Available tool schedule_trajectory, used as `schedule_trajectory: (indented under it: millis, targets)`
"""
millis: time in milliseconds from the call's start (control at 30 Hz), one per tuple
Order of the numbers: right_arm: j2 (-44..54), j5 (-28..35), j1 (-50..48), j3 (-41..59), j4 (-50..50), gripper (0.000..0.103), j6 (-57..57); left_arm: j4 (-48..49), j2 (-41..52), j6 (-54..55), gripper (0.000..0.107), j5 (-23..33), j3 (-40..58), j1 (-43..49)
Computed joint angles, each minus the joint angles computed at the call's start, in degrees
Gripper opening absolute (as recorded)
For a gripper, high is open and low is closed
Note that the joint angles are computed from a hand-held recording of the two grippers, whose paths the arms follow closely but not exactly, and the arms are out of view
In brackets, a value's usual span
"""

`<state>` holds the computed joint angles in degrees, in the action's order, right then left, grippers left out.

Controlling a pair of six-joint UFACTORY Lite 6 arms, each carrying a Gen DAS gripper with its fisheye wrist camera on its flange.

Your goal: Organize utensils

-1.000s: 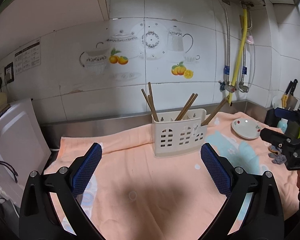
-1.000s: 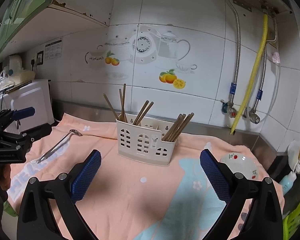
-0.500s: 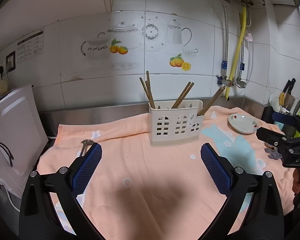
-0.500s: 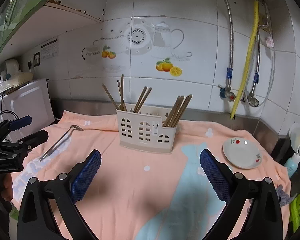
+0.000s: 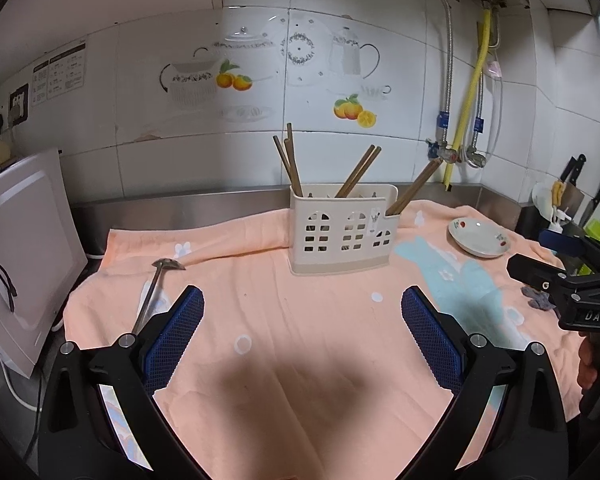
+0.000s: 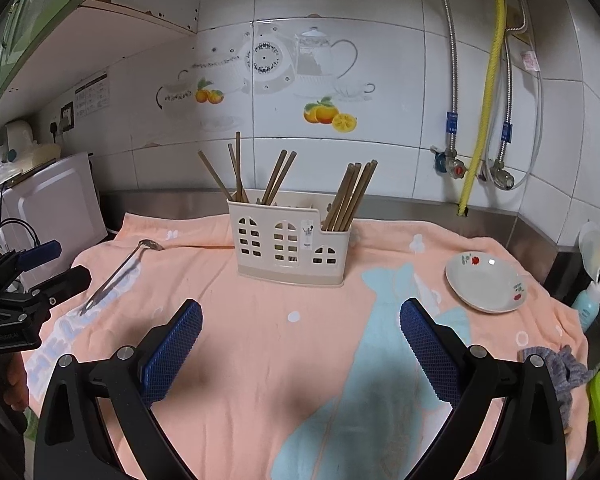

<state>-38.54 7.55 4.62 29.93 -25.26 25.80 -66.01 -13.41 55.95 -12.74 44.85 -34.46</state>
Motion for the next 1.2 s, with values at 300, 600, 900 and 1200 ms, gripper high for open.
schedule_trajectory:
  millis: [300, 600, 900, 1200]
  targets:
    - [-0.48, -0.38, -0.59, -0.48, 5.33, 0.096, -5.2, 1.04, -0.02, -0.92, 0.098, 0.14, -0.84, -0.49]
    - [-0.49, -0.31, 0.34, -0.9, 0.49, 0.096, -0.32, 1.99, 0.51, -1.84, 0.098, 0.46, -0.8, -0.5]
    - [-0.08, -0.26, 1.52, -1.58, -8.32, 0.096, 8.55, 3.14, 0.91, -3.23, 0.098, 0.6, -0.92, -0.51]
    - [0.42, -0.3, 2.16, -1.69, -9.0, 0.096, 9.18, 2.26, 0.77, -2.44, 0.098, 0.43, -1.1, -0.81]
